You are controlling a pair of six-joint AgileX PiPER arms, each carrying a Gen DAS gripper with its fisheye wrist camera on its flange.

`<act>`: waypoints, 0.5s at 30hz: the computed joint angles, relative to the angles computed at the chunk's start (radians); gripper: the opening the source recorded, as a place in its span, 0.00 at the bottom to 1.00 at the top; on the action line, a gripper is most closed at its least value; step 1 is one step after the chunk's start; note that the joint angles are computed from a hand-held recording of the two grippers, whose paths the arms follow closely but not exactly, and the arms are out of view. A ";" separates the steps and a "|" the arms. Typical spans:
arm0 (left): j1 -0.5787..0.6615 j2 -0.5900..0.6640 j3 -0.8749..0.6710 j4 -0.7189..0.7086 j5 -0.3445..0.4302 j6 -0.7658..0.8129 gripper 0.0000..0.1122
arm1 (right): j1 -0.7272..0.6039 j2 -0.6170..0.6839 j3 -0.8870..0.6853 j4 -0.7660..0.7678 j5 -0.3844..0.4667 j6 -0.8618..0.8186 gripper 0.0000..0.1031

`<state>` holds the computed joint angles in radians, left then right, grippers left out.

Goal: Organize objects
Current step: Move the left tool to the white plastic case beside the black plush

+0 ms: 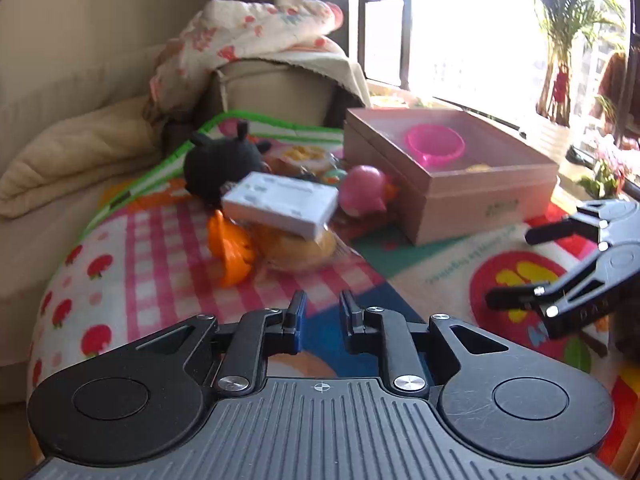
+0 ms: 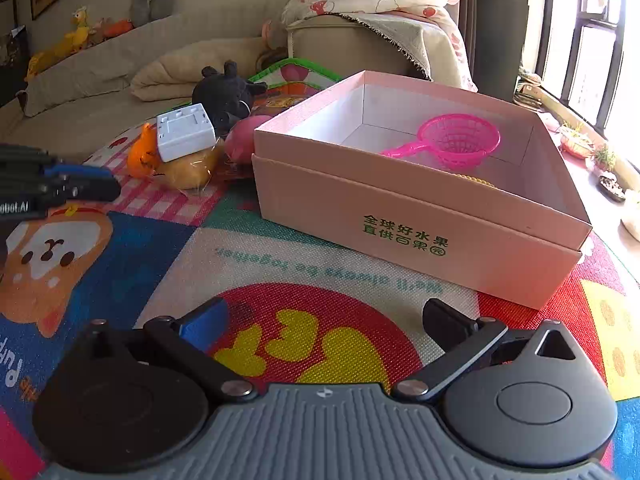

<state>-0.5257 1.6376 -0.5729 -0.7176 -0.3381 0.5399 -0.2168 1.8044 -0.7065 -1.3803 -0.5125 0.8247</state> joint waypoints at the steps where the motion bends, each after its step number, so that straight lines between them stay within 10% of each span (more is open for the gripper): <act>1: -0.027 0.033 -0.007 -0.036 -0.010 0.032 0.18 | -0.002 0.001 -0.001 -0.005 -0.002 0.005 1.00; 15: -0.116 0.141 -0.090 -0.172 -0.102 0.029 0.18 | -0.020 0.003 -0.028 -0.135 -0.017 0.116 1.00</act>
<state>-0.6420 1.7787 -0.6624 -0.8896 -0.4398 0.5691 -0.2367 1.8073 -0.7347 -1.5151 -0.5294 0.9410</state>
